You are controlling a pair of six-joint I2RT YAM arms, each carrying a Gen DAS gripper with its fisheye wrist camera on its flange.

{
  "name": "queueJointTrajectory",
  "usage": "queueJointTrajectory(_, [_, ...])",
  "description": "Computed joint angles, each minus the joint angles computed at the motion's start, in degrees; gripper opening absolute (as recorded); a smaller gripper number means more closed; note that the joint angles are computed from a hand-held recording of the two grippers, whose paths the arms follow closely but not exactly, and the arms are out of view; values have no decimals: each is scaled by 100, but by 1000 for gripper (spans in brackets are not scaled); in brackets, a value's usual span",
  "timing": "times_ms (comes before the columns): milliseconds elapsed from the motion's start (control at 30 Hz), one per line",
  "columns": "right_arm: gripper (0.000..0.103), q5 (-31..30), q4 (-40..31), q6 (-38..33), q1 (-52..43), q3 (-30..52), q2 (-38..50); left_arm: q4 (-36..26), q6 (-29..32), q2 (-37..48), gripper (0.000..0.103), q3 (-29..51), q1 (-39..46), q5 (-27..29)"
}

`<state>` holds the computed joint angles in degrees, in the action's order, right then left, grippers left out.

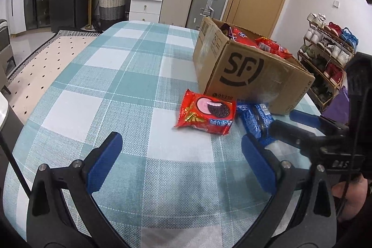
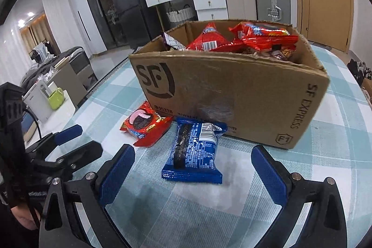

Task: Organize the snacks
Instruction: 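Grasp the blue Oreo pack with the right gripper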

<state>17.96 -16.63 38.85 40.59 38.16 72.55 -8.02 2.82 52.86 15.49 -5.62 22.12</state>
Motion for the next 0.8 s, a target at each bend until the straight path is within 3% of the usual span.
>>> queueJointTrajectory(233, [97,-118,50,-204,-139,398,815,141,2,534,102,122,145,155])
queueJointTrajectory(300, [81,-192,53,-221,-201,492,1027,121,22,564,102,133,178,203])
queueJointTrajectory(433, [75,-246,67,-253,-296,649,1347,203,26,712,102,152,216,261])
queueJointTrajectory(633, [45,-191,98,-362,-221,817,1555,246,17,681,102,106,412,470])
queueJointTrajectory(800, [45,-286,355,-296,-270,544,1314,264,-24,727,102,112,532,558])
